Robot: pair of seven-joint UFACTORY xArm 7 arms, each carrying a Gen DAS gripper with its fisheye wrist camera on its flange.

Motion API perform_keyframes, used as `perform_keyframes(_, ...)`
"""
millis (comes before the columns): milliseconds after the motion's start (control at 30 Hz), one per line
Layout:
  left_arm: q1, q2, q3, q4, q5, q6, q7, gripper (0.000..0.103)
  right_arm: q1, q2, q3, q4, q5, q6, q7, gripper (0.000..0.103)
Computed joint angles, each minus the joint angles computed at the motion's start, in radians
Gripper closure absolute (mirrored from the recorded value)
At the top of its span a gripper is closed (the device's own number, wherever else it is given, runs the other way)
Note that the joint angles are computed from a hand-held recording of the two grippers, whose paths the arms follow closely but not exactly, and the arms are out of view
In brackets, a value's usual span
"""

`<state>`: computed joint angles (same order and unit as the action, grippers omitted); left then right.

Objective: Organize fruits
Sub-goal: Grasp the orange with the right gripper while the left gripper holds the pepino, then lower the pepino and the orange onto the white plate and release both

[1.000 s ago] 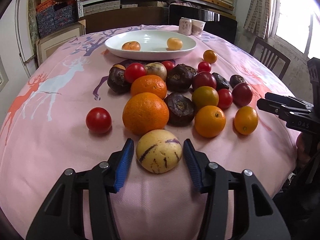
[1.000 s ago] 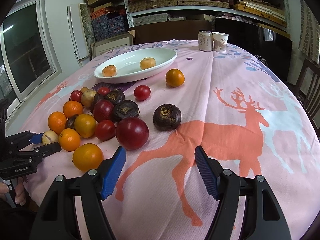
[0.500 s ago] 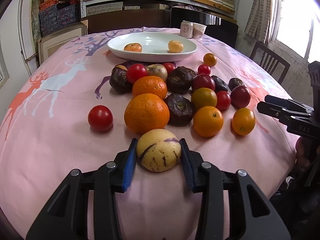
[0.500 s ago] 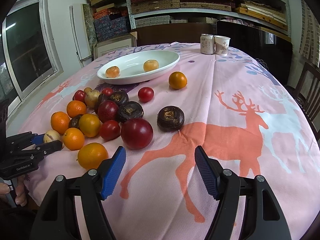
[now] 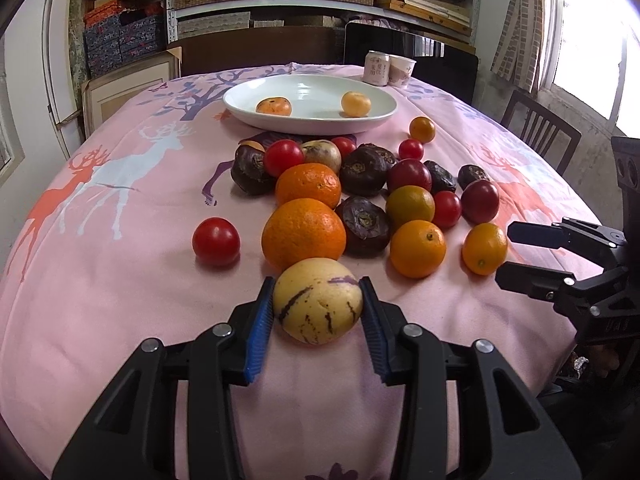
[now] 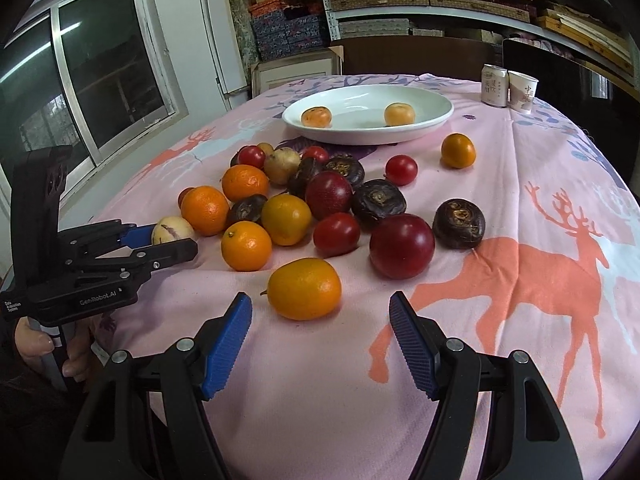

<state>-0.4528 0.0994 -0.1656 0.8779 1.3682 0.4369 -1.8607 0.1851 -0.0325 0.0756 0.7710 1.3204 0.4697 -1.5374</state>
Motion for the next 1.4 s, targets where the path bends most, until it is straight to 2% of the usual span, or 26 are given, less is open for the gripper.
perform_keyframes(367, 0.004, 0.000, 0.004, -0.006, 0.003, -0.020, 0.002, 0.062, 0.028, 0.048, 0.038, 0.031, -0.010, -0.092, 0.053, 0.031)
perform_keyframes(400, 0.005, 0.001, 0.004, -0.006, 0.004, -0.022, 0.001, 0.062, 0.031, 0.050, 0.041, 0.031, -0.009, -0.101, 0.050, 0.038)
perform_keyframes(433, 0.006, 0.001, 0.005, -0.006, 0.004, -0.024, 0.000, 0.063, 0.033, 0.054, 0.043, 0.032, -0.026, -0.105, 0.059, 0.051)
perform_keyframes(467, 0.007, 0.001, 0.005, -0.007, 0.004, -0.026, 0.000, 0.062, 0.035, 0.060, 0.045, 0.034, -0.053, -0.107, 0.077, 0.057)
perform_keyframes(567, 0.009, -0.002, 0.006, -0.010, 0.009, -0.031, -0.008, 0.062, 0.036, 0.056, 0.049, 0.030, -0.035, -0.120, 0.063, 0.058)
perform_keyframes(867, 0.014, -0.013, 0.005, -0.017, 0.025, -0.032, -0.023, 0.062, 0.020, 0.038, 0.033, 0.024, -0.016, -0.078, 0.053, 0.058)
perform_keyframes(1300, 0.030, -0.073, -0.016, -0.031, 0.050, -0.025, -0.031, 0.062, -0.021, -0.006, -0.016, 0.040, 0.011, 0.022, 0.054, 0.058)
perform_keyframes(1400, 0.054, -0.081, -0.007, -0.021, 0.079, -0.085, -0.035, 0.062, -0.040, 0.006, -0.030, 0.081, 0.019, 0.040, 0.068, 0.058)
